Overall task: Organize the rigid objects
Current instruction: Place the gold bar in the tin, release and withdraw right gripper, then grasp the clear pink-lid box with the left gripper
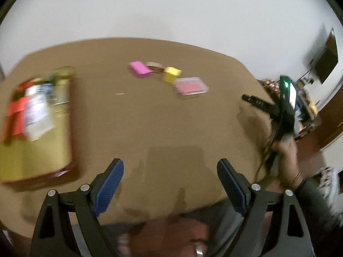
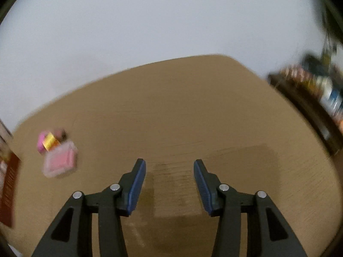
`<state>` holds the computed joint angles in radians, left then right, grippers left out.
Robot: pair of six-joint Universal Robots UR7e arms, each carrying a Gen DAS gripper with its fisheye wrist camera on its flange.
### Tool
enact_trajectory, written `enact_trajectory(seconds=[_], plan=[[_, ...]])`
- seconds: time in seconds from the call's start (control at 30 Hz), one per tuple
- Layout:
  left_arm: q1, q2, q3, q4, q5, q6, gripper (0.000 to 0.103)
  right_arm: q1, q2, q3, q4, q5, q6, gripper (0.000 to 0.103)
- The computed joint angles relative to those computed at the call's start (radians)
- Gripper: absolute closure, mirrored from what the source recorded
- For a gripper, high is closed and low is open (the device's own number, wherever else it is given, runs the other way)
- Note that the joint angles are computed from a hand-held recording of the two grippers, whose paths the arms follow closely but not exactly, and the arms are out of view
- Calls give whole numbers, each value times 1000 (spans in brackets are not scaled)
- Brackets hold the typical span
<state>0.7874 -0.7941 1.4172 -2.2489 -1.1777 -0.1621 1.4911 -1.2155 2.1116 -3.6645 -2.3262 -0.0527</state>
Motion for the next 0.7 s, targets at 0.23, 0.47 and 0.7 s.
enact_trajectory(seconds=[0.23,0.47,0.7], plan=[[12,343,-441,156,18,-113,17,-14,-26,49,-64,132,-63,55],[46,560,-797,348,5,-284,17,-36,-48,82,-95,226,-79,55],[25,634,-914,440,82,-309,17,-71,-88,125,-97,337,-44,55]])
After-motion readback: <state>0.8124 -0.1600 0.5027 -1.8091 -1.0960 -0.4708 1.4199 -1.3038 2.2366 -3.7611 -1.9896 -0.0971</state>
